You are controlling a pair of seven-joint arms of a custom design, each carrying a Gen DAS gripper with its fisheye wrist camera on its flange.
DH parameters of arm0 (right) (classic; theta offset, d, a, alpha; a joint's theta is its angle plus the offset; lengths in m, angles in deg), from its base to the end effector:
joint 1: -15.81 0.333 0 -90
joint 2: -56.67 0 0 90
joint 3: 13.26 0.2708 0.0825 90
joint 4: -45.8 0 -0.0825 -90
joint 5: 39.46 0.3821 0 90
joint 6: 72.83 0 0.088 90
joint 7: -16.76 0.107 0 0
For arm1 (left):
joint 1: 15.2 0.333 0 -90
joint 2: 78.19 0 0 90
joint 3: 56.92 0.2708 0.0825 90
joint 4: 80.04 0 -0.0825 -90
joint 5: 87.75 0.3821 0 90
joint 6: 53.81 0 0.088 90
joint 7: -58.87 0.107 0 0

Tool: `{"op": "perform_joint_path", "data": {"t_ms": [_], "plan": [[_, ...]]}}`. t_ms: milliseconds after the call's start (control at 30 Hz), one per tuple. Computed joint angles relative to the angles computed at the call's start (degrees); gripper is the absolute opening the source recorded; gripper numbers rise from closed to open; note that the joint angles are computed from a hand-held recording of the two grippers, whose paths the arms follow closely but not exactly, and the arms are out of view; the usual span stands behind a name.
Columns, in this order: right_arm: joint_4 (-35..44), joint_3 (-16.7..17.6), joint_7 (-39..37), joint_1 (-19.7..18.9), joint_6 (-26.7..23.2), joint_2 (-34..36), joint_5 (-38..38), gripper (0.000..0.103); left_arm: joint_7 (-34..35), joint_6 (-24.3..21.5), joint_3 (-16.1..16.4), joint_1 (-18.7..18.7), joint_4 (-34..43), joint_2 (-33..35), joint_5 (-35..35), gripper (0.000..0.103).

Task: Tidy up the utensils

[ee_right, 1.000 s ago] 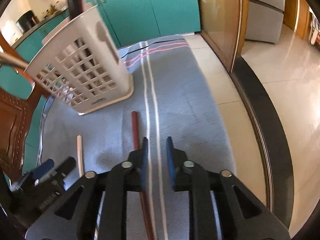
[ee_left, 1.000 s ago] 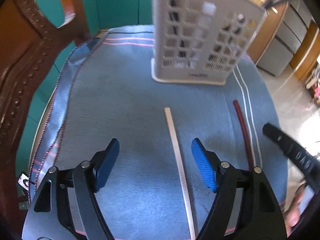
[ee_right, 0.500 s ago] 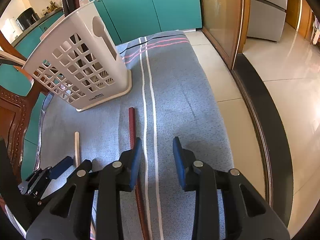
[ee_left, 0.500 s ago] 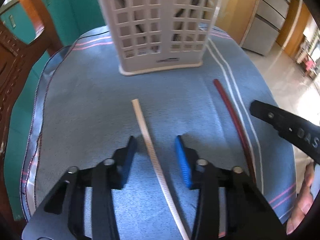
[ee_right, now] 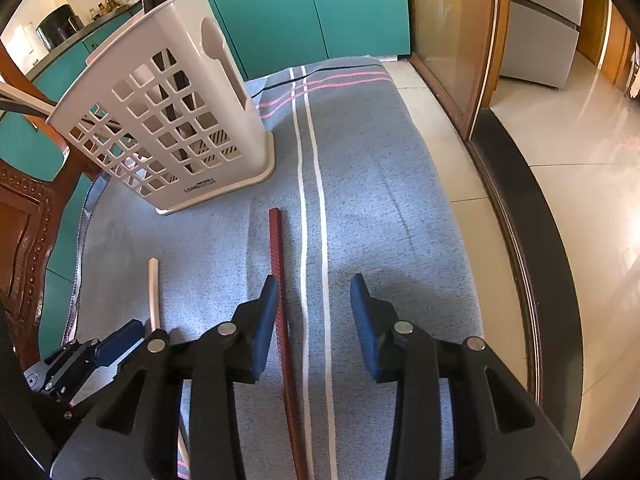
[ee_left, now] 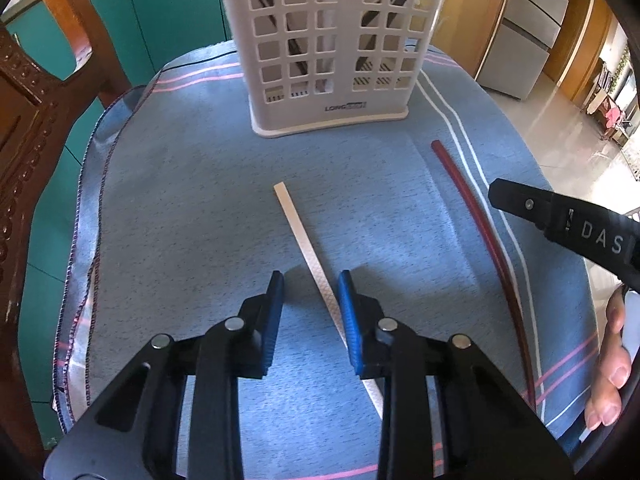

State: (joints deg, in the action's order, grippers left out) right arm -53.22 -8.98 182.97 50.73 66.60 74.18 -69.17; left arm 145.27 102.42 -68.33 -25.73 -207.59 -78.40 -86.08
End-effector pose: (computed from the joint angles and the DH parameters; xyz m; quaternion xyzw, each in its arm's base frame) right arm 0.5161 0.4141 0.4061 -0.5614 0.7813 -0.1445 0.2311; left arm 0.5228 -0.2118 0.3867 -0.5575 0.7918 -0.2060 0.1409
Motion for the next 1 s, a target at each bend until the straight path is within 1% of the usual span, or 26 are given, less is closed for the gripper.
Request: {"op": "perform_joint_path", "data": {"t_ms": [67,200,300,500,667,733,833,900,1000], "plan": [[0.3,0.03,-0.16,0.06,-0.29,0.22,0.03,0.037,0.69,-0.04,0.32,0.31,0.23,0.27,-0.25,0.029],[1.52,0.13,-1.09,0.24,-1.0,1.14,0.46,0.037,-0.44,-0.34,0.15,0.26,0.25,0.08,0.56,0.029],[2.45,0.13,-1.94,0.45,-1.45,1.88,0.93,0.039,-0.55,-0.44,0.18,0.29,0.38,0.15,0.75,0.03],[3.56,-0.24,-2.87,0.88,-2.23,2.73,1.16,0.041,-2.1,-0.46,0.47,0.69,0.1,-0.03,2.06,0.042],[5.69,-0.87,-4.05,1.54,-4.1,4.27,-0.15,0.041,-3.16,-0.56,0.56,0.95,1.26,1.02,2.67,0.047],[8.48,-1.21,-5.42,2.02,-5.84,6.17,-1.22,0.041,-2.96,-0.79,0.76,1.23,2.09,1.69,1.63,0.051],[13.26,-1.58,-8.5,1.91,-6.42,9.64,-0.72,0.041,-3.82,-1.16,1.0,1.52,3.93,3.18,1.49,0.05],[15.48,-1.97,-9.99,1.84,-6.23,11.36,0.26,0.041,-4.68,-1.1,1.08,1.58,4.91,4.07,1.74,0.049],[18.78,-2.98,-11.63,2.8,-9.13,13.64,0.47,0.041,-5.54,-1.39,1.23,1.59,6.77,5.6,2.72,0.047]]}}
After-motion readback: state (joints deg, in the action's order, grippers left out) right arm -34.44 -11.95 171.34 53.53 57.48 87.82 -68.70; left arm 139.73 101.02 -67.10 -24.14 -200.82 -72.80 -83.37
